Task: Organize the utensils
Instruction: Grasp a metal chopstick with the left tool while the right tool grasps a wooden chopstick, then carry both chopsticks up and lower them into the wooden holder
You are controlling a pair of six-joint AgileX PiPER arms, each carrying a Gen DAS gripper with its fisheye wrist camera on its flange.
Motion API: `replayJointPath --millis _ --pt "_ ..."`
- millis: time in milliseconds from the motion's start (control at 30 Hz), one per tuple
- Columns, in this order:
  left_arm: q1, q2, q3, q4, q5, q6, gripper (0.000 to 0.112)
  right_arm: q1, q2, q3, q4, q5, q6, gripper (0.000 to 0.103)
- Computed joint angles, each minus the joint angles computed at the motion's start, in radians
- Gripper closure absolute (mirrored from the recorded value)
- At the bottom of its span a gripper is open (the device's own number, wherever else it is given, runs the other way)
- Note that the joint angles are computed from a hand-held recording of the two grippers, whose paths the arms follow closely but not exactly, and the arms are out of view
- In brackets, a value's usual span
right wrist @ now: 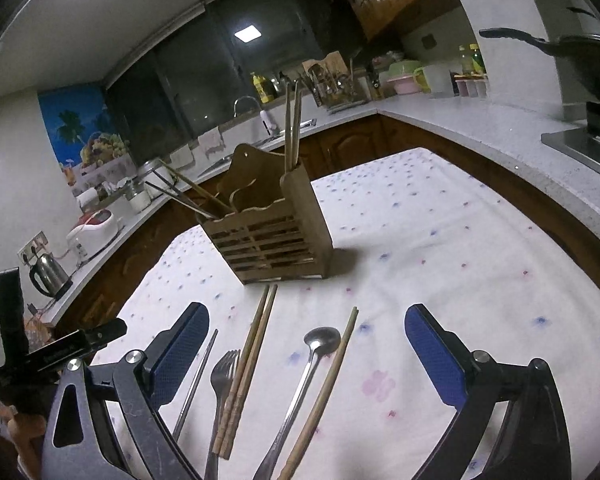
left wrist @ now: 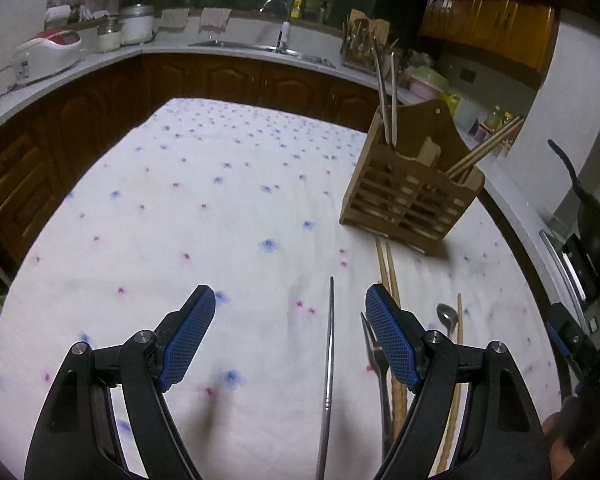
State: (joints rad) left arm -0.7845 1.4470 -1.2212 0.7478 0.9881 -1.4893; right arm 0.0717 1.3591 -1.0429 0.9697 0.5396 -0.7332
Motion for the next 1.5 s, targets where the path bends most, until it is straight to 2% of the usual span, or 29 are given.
replayJointPath --millis 167,233,267,533,700,767,1033,1067,1167,1267,1333,1367,1500 --pt "0.020 0.029 -0.016 -0.046 -0.010 0.048 0.033 0.021 0.024 -0.016 -0.081 -0.006 0.071 0.006" --pt "0.025 0.038 -0.020 -0.064 -0.016 0.066 0.033 0.034 0.034 -0.021 -0.119 -0.005 0.100 0.012" --pt "0.028 0.043 -0.023 -0.071 -0.020 0.075 0.033 0.039 0.039 -0.022 -0.134 -0.005 0.111 0.018" --pt "0.090 0.129 -0.067 -0.192 -0.053 0.216 0.054 0.077 0.117 -0.067 -0.280 0.019 0.237 0.043" --pt "0.128 0.208 -0.138 -0.250 -0.050 0.312 0.059 0.086 0.207 -0.147 -0.401 0.040 0.347 0.062" --pt "0.143 0.237 -0.170 -0.270 -0.048 0.349 0.062 0.093 0.253 -0.194 -0.456 0.049 0.397 0.065" --pt "0.201 0.371 -0.320 -0.382 -0.026 0.525 0.087 0.124 0.426 -0.382 -0.618 0.127 0.537 0.074" --pt "0.199 0.385 -0.327 -0.388 -0.025 0.533 0.087 0.132 0.429 -0.379 -0.635 0.108 0.541 0.075" --pt "0.155 0.423 -0.368 -0.308 0.023 0.517 0.088 0.168 0.429 -0.383 -0.732 0.100 0.593 0.074" --pt "0.140 0.435 -0.378 -0.286 0.024 0.515 0.098 0.198 0.421 -0.369 -0.828 0.082 0.635 0.079" --pt "0.135 0.441 -0.385 -0.282 0.025 0.518 0.106 0.200 0.426 -0.378 -0.844 0.085 0.639 0.086" --pt "0.136 0.446 -0.395 -0.281 0.030 0.523 0.107 0.197 0.424 -0.376 -0.833 0.085 0.628 0.091" --pt "0.145 0.427 -0.375 -0.301 0.011 0.532 0.108 0.181 0.425 -0.379 -0.778 0.090 0.592 0.096"
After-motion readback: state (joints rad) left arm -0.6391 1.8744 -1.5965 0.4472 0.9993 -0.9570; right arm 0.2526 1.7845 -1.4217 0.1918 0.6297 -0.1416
